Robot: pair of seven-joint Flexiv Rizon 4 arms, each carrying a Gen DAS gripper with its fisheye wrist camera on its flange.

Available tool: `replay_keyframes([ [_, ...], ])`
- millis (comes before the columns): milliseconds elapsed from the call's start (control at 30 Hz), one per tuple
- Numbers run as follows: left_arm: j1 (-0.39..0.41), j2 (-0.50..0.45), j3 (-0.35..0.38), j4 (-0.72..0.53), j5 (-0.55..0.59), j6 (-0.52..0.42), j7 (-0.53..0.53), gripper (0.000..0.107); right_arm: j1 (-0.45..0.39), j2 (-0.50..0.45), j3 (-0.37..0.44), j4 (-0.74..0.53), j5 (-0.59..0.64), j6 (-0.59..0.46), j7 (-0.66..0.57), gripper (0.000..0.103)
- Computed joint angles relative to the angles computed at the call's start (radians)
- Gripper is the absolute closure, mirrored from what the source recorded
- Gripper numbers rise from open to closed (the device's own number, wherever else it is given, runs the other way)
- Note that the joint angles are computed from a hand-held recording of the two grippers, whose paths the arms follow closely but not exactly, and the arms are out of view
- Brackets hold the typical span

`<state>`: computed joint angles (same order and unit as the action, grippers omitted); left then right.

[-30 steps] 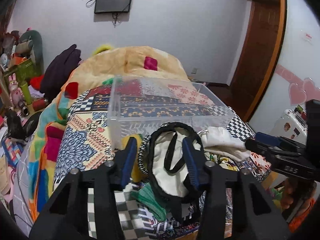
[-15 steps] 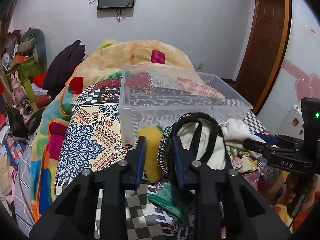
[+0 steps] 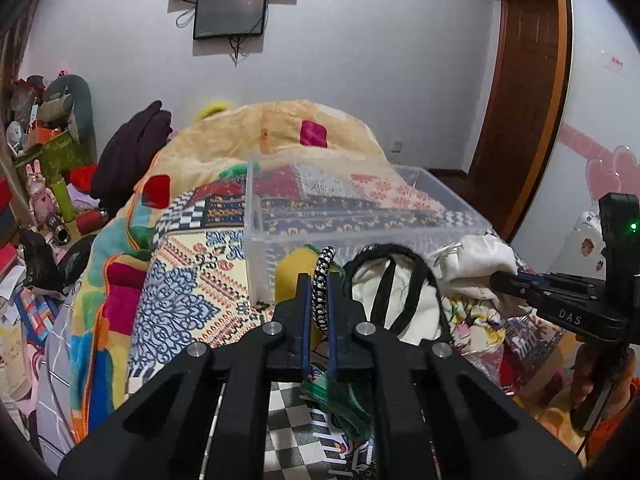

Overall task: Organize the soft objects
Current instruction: 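Carry the white towel into the clear box with the right gripper while the left drops the bracelet in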

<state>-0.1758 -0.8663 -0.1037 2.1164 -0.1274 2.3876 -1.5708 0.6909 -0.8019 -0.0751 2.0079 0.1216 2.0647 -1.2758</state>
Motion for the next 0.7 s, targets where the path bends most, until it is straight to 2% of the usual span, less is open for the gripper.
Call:
replay_keyframes([
  [133,0.041,0.011,-0.024,0.011,0.071,0.016,-0.019,0.101,0.005,0.015,0.004,0.014,0.01,0.033,-0.013,0.092],
  [233,0.057,0.01,-0.031,0.002,0.089,-0.03,-0.017,0.101,0.005,0.022,0.011,0.016,0.011,0.042,-0.025,0.092],
  [400,0.039,0.009,-0.003,-0.002,0.012,-0.126,-0.023,0.101,-0.01,0.019,0.026,0.015,0.006,0.051,-0.036,0.092],
  [500,0.011,0.015,0.034,0.014,-0.042,-0.132,-0.018,0.101,-0.017,0.016,0.032,0.014,0.006,0.056,-0.04,0.092],
  [700,0.021,0.017,0.049,0.038,-0.065,-0.134,-0.018,0.101,-0.017,0.015,0.035,0.015,0.01,0.056,-0.043,0.092],
])
